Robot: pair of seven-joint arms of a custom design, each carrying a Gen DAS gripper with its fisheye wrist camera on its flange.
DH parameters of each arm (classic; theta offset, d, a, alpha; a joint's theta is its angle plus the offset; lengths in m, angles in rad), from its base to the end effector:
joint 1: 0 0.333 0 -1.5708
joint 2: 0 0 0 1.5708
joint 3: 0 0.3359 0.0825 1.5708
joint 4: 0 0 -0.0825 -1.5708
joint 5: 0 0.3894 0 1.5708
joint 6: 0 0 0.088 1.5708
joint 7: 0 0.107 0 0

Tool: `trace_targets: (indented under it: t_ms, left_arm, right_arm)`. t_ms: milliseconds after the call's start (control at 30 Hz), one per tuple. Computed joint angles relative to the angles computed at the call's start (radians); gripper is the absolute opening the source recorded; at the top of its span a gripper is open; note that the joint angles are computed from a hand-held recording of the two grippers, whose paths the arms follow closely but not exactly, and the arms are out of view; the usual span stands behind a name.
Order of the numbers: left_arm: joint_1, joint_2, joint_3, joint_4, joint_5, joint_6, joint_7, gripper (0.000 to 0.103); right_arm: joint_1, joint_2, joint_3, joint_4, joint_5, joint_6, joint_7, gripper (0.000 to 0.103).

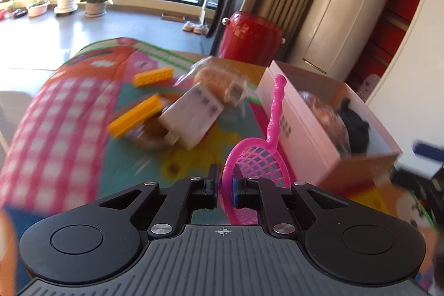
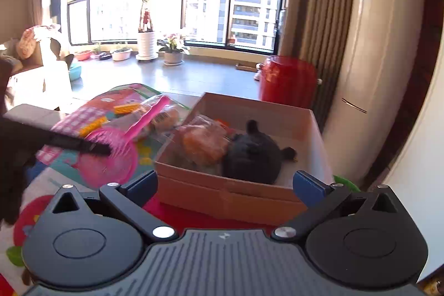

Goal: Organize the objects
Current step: 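Grasp the pink net scoop with the left tool while the right tool drops the snowflake into the box, then grasp the white battery holder from the mat with the right tool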

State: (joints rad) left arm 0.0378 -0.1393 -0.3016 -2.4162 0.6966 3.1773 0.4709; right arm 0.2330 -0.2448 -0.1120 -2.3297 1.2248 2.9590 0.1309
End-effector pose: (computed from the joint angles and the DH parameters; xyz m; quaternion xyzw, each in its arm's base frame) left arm 0.4765 -0.1940 0.4677 -0.6737 0.6021 -0.3815 0.1950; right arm 0.4999 -0.0062 0.5169 -0.7355 0.4753 -0.2930 0.3839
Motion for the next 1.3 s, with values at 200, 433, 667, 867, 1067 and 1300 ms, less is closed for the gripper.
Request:
trace_targets:
  t_ms: [200, 433, 667, 867, 1067, 1300]
  left_arm:
    - [-0.09, -0.267, 0.123, -0.267, -0.162, -0.025, 0.08, 0.011]
    - [-0.03, -0.334, 0.104, -0.375, -0.262, 0.055, 0.102, 0.011]
    - [0.041, -0.323, 0.058, -0.401, -0.349, 0.131, 0.152, 0.011]
    - [0.012, -0.311, 0.092, -0.413, -0.403, 0.162, 0.206, 0.011]
    - [-0.016, -0.276, 0.12, -0.416, -0.445, 0.217, 0.239, 0.011]
    - [-0.033, -0.256, 0.12, -0.412, -0.481, 0.237, 0.261, 0.011]
  right_arm:
    - [0.009, 0.05, 0.043, 0.081, -0.115, -0.119, 0.137, 0.103]
    - [0.004, 0.267, 0.14, 0.343, -0.455, -0.235, 0.572, 0.103]
    - [0.095, 0.645, 0.131, 0.777, -0.937, -0.313, 1.01, 0.103]
    - [0.141, 0.891, 0.094, 1.128, -1.121, -0.502, 1.177, 0.069]
    - [0.076, 0.839, 0.153, 1.093, -1.092, -0.647, 1.106, 0.043]
    - [0.006, 0.544, 0.188, 0.687, -0.982, -0.656, 0.897, 0.043]
